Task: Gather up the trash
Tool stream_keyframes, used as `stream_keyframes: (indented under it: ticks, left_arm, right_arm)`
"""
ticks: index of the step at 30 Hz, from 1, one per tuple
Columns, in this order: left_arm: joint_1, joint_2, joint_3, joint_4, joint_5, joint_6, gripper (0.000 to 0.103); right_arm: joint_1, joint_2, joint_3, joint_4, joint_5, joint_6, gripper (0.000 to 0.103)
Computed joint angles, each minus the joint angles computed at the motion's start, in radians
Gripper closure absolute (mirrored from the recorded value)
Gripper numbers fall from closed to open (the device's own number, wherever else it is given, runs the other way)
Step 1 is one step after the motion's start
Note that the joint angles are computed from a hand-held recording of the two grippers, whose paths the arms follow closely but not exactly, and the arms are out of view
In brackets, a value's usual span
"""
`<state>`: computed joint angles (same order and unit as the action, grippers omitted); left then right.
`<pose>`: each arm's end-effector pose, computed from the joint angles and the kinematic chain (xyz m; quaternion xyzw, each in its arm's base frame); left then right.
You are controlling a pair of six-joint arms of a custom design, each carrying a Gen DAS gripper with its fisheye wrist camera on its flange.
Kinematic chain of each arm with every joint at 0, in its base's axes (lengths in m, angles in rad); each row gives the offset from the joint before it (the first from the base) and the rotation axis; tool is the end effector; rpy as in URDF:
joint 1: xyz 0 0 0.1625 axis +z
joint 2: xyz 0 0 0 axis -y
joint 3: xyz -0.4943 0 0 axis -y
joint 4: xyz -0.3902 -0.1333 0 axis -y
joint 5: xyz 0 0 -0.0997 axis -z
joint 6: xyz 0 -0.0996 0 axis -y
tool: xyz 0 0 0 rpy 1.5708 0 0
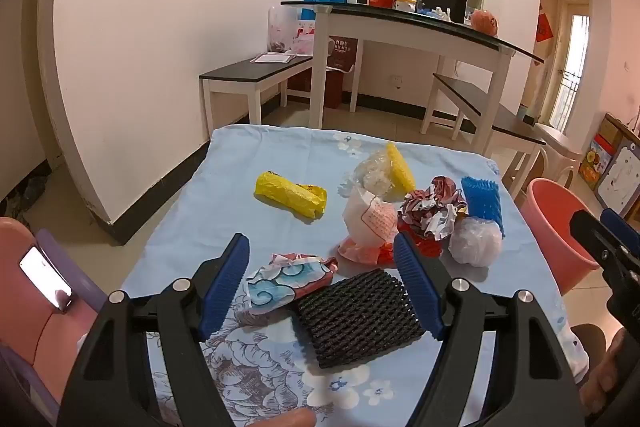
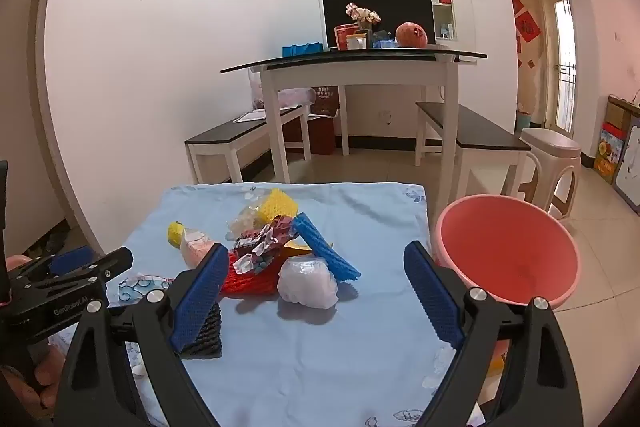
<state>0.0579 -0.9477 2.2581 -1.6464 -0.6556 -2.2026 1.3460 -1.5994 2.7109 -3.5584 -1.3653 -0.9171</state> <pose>-0.3516 -0.2330 0.0727 -0.0066 0.7749 -0.4925 0.3962 0.0834 -0.3243 0.3210 0.3466 -0.8326 0.4052 0.1499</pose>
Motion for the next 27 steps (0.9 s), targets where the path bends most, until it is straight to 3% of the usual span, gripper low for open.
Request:
stream_keyframes:
  ticks: [13,16,18,23,27]
  left_arm:
    - [-0.002,0.002,0.0,0.002,0.008,-0.008,0.028]
    - [0.0,0.006,-0.003,0.001,0.008,-0.005,0.028]
    - [0.001,0.01,-0.005,-0.001,0.009,-0.003,0.028]
    - [-0.002,0.0,0.003,-0.003,0.009,-0.008,0.028]
    - [0.002,0.002,0.002,-0.009,0.008,-0.002,0.028]
  right_arm:
    - [0.01,0.003,-0.009,-0.005,-0.004,0.003,0.016]
    - [-0.005,-0.043,-0.014,0.04,0.007,0.0,0.016]
    - [0.003,-0.006,-0.004,-0.021,-0.005,0.008,0.016]
    - [0.01,-0.003,-0.009,-0.02,-0.032,0.015,0.016]
    - [-0.003,0.02,0.004,-0.083,-0.007,0.02,0.016]
